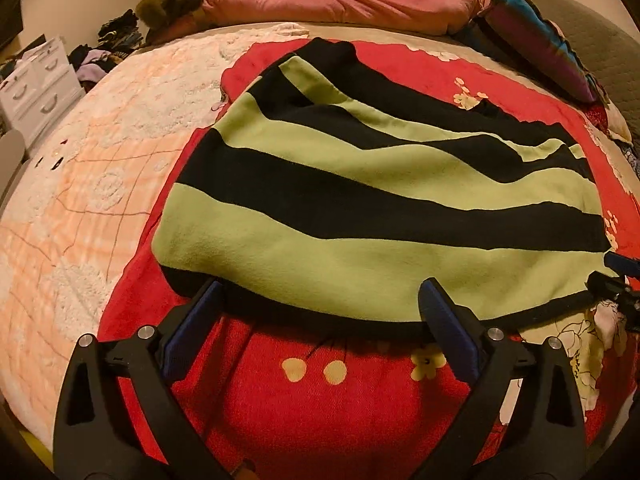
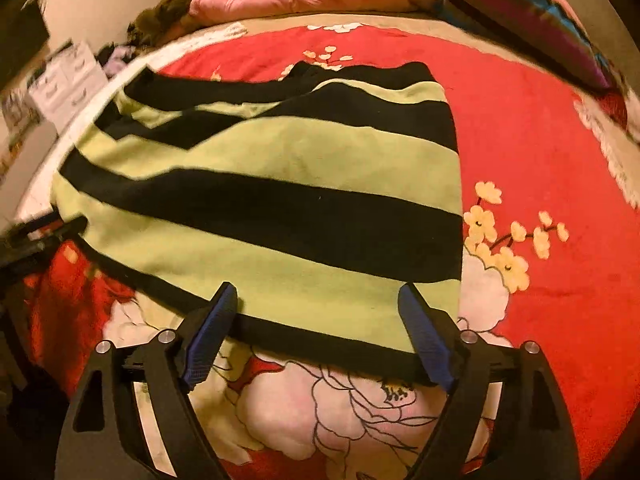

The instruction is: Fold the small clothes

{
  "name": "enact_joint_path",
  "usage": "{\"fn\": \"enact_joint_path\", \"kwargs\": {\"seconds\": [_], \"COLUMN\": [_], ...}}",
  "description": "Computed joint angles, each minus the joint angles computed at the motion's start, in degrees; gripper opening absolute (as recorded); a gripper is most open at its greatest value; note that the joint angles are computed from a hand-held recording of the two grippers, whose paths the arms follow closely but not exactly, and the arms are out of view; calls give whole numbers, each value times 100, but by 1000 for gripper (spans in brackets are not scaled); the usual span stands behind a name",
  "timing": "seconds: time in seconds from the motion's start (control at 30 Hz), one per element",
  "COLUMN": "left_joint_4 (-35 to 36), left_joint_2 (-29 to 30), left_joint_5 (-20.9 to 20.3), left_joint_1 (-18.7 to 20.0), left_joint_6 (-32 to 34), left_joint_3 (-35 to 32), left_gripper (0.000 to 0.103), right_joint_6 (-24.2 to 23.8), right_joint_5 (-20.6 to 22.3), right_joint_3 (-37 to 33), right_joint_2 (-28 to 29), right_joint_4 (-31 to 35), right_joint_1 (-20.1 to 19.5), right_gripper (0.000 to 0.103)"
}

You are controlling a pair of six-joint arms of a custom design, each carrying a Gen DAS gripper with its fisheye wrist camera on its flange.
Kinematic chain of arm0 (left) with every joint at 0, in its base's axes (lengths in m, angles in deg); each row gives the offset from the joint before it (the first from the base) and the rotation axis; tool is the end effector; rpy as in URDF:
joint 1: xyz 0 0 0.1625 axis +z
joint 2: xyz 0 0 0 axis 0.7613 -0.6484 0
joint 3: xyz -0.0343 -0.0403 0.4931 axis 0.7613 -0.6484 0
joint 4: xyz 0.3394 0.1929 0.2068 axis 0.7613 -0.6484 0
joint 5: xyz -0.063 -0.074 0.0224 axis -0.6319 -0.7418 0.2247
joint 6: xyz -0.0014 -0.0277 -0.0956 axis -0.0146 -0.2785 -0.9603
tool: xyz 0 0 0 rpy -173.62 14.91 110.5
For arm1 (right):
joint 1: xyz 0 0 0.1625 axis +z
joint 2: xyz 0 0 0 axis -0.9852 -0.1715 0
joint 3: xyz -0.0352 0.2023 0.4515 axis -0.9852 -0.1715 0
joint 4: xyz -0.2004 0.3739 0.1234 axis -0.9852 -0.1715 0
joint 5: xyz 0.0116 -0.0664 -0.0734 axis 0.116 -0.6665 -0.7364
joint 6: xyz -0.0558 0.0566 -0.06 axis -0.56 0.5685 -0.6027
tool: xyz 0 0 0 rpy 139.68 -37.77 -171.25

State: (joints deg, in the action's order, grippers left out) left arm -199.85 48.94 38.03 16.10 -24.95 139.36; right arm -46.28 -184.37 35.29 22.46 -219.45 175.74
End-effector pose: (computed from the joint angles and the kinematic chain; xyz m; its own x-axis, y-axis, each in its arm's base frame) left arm -0.1648 -0.8674 0.1695 -0.6951 0.0843 -0.7139 0.4508 0.8247 -0.3416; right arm 0.1602 -0.7981 0.2008 -0.8002 -0.1204 0.5875 -0.3626 0.8774 -0.3142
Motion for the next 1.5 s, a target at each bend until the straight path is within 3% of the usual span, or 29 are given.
{"fn": "enact_joint_path", "kwargs": {"seconds": [0.13,0.23,0.63,1.13,1.5], "left_joint_4": [-3,-4,-223,-723,-1221], "left_joint_2": [-15,-23,-111,-428,-751], "left_joint_5": [-44,-68,-106,-67,54], "left_joint_1": [-1,-13,-51,-127,-62], "left_joint_6": [-48,-99,-83,-228,-463], "left_joint_3": [8,4,131,594,877], "left_gripper": [92,92,93,93,93], "right_joint_6": [350,515,557,118,-90], "right_joint_5": [405,582,687,750,845], "right_joint_3": [55,142,298,415,380], "right_joint_2": [-170,-281,-471,-559,-415], "right_joint_4": [60,-19,-251,-766,-749], "right_joint_1": [-77,-81,-51,211,450], "right_gripper": [84,90,94,98,98]}}
